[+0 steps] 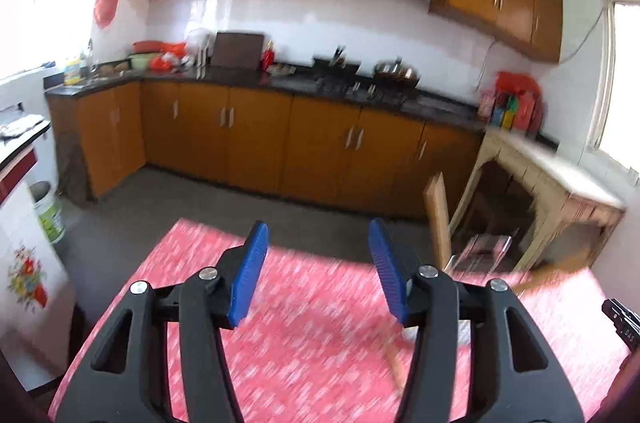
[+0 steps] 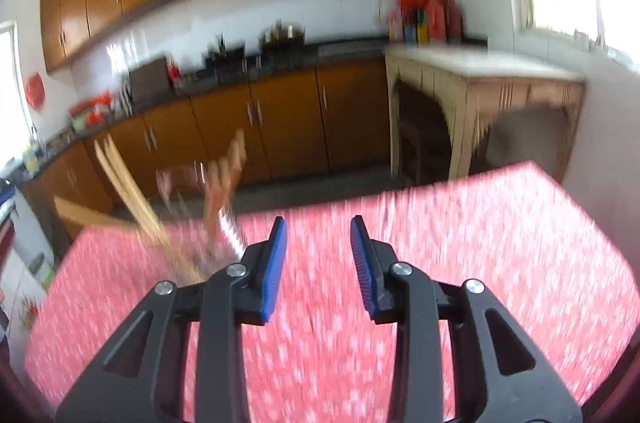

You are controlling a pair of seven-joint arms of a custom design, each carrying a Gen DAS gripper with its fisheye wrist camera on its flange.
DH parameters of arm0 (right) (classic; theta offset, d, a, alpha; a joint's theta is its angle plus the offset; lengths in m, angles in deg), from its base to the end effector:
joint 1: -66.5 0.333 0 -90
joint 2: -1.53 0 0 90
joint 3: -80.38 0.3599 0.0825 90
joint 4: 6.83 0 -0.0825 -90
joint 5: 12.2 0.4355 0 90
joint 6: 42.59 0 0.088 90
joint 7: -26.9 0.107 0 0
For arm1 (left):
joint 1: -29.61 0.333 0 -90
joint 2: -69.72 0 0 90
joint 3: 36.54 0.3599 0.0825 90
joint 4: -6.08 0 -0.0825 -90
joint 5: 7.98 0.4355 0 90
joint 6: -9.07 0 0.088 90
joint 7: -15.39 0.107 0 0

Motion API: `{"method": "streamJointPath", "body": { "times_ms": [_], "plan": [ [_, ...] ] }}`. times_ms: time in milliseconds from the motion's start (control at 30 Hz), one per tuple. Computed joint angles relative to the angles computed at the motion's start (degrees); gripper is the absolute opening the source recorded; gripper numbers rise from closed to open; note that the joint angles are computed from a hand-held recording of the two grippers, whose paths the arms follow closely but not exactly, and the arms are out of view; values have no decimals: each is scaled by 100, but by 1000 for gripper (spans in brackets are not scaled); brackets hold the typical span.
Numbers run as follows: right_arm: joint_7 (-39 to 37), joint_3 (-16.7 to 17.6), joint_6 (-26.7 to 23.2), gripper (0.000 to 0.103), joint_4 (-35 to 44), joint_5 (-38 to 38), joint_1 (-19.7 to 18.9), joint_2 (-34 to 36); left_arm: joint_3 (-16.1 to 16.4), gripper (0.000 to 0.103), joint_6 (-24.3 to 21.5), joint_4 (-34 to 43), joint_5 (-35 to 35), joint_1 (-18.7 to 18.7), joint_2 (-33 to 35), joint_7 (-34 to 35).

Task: Organize utensils
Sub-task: 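Open both grippers to drop the chopsticks into the wire holder, then close the left gripper on a chopstick while the right gripper grasps another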

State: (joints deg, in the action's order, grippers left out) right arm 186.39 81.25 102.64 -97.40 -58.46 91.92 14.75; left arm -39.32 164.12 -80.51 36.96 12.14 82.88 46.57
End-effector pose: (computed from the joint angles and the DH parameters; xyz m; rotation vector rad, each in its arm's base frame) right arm 0.6615 0.3344 0.6155 -1.4185 1.8255 -0.7944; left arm 0.6891 -0.2753 0.6741 -1.6656 1.4646 -1.0405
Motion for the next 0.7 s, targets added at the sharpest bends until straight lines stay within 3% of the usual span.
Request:
{"method": "streamJointPath", "body": {
  "times_ms": [133, 267, 500, 567, 600, 700],
  "plan": [
    [-925, 352, 272, 34, -121, 1174, -115, 426, -298, 57, -26, -716, -786, 115, -94, 669],
    [-1920, 574, 167, 33, 309, 2067, -24, 1018, -465, 61, -204, -912, -1337, -12, 55, 1378],
    [-2368, 230, -461, 33, 1274, 2299, 440, 1737, -471, 68, -215, -891, -1803, -286, 252, 2005],
    [-2240, 59, -548, 20, 1310, 2130, 571, 1754, -501, 68, -281, -791, -1981, -335, 353, 2206],
    [-2134, -1, -595, 9, 1246, 2080, 603, 1689, -502, 68, -318, -737, -2062, -358, 409, 2290],
    [-1789, -75, -492, 8, 954, 2101, 516, 1495, -519, 68, -446, -600, -2302, -446, 547, 2463]
  ]
}}
